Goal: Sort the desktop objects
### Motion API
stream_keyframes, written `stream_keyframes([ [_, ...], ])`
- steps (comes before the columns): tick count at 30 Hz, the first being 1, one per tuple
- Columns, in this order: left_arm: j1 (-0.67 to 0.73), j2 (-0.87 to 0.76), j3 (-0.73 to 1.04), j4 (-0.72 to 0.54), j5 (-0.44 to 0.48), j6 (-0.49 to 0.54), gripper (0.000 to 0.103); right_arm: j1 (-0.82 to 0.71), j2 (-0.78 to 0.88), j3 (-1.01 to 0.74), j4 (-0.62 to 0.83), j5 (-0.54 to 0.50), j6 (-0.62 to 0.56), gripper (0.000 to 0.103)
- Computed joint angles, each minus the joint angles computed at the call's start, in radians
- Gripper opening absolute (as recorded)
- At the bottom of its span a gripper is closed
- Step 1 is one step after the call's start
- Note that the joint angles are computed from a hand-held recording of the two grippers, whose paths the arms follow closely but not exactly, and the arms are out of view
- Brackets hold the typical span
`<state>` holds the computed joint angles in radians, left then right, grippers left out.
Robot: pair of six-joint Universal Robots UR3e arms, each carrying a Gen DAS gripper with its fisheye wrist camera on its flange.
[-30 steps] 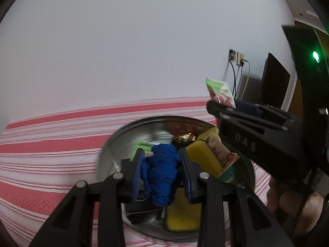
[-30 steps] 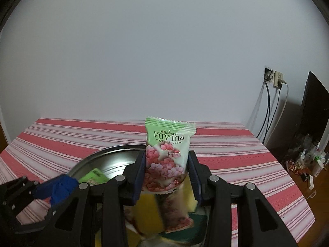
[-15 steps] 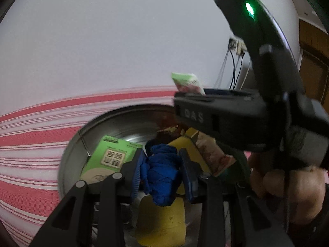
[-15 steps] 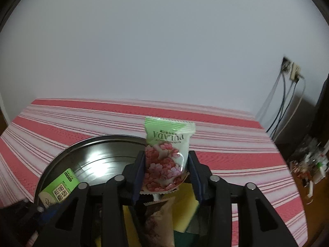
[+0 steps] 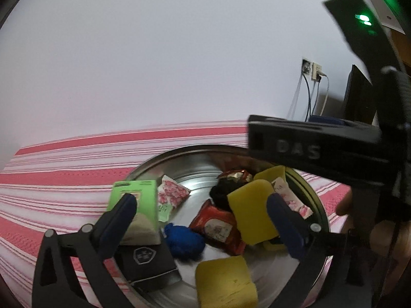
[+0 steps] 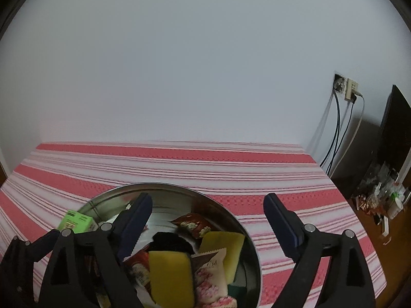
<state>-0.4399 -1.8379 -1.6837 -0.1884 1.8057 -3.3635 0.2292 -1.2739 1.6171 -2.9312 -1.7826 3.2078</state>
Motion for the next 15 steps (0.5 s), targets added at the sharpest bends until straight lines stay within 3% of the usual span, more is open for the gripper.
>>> stream_keyframes([
  [3, -0.005, -0.017, 0.027, -0.018, 0.015, -0.019, 0.102, 0.013, -0.030, 0.028, 0.000, -0.012, 0.030, 0.092],
  [6, 0.013, 0.052, -0.083, 0.006, 0.011, -0.012, 0.102, 0.015, -0.046, 0.057, -0.014, -0.018, 0.046, 0.095],
  [15, -0.005, 0.086, -0.150, 0.032, 0.050, -0.038, 0.102, 0.016, -0.103, 0.184, -0.099, -0.064, 0.099, 0.096],
])
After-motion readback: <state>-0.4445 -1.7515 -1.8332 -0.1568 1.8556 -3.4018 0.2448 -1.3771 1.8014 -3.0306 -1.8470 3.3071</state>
